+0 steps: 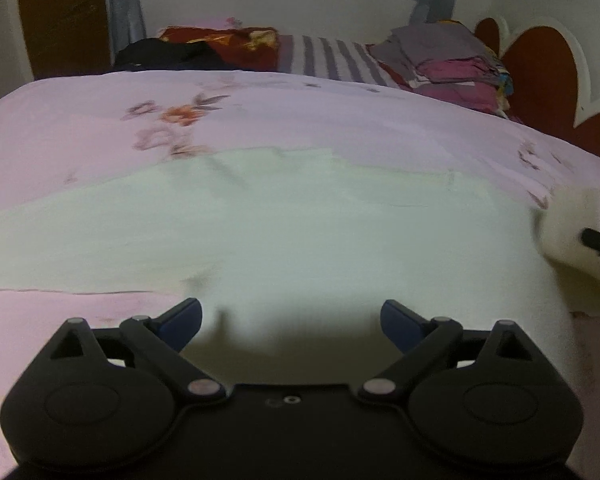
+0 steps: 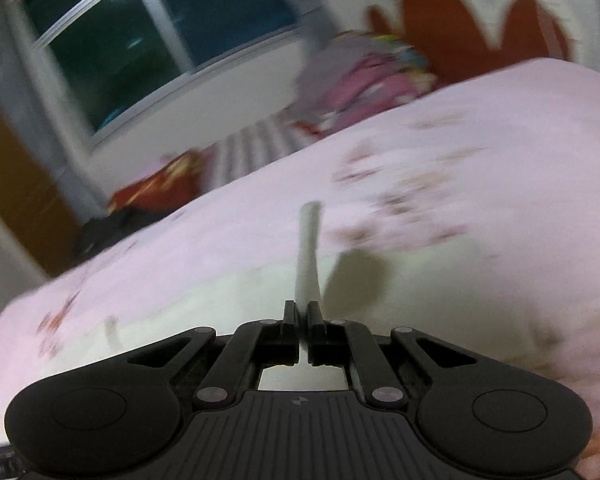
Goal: Fold small clothes
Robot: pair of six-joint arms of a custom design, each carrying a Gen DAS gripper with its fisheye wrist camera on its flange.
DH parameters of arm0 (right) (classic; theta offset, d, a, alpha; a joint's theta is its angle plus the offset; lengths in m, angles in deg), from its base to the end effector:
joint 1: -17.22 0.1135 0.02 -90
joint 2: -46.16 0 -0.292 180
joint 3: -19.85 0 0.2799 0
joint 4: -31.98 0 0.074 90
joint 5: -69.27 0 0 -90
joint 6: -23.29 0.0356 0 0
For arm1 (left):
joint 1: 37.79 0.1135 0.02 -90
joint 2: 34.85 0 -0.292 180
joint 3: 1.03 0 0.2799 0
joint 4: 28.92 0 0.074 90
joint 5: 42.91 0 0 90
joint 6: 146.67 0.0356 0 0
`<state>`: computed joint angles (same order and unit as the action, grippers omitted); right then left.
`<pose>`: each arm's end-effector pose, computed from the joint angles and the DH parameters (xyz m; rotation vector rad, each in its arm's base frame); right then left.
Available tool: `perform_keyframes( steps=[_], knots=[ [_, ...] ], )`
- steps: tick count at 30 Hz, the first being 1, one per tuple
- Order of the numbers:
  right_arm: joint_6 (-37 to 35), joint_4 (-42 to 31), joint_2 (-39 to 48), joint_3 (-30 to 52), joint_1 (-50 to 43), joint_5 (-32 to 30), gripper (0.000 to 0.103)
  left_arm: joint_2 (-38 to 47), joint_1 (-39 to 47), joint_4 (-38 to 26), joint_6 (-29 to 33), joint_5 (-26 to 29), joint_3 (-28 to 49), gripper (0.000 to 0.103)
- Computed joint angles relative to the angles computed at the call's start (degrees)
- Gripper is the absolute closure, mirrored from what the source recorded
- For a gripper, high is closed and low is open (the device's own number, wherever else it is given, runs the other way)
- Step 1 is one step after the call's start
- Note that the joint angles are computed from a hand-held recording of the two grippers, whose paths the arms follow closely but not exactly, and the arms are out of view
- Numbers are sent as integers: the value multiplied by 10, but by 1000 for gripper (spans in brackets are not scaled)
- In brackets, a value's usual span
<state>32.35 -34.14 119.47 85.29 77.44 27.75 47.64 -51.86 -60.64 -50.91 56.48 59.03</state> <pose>0.1425 0.1953 0.2611 0.8865 2.0842 0.1297 0.2939 -0.0797 0.2077 0.4992 2.4677 -0.2651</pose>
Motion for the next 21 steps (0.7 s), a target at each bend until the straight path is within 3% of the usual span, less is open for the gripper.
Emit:
perform_keyframes(
  steps=[3,9,11,13,14,15,17,19,21],
  knots=[
    [-108,118,74,35,-29,-36,99,-1,54,-17,31,37,6,7],
    [-212,274,199,82,-53,-123,98,6,120,-50,74,81,18,8],
    [-226,255,246,121,-54,-148,86,7,120,-56,86,89,17,8],
    [-238,241,259,139,-39,-121,49,4,117,-51,86,99,12,8],
    [-234,229,259,144,-27,-102,24,5,111,-48,81,105,11,11],
    [-230,215,252,141,-18,-82,21,8,104,-44,74,109,13,16],
    [-219,196,226,123,2,-61,24,23,80,-31,54,118,19,21],
    [-173,182,186,85,14,-68,61,45,48,-14,24,120,25,28],
    [-117,153,167,64,23,-77,72,75,18,-3,-7,129,38,41]
  ],
)
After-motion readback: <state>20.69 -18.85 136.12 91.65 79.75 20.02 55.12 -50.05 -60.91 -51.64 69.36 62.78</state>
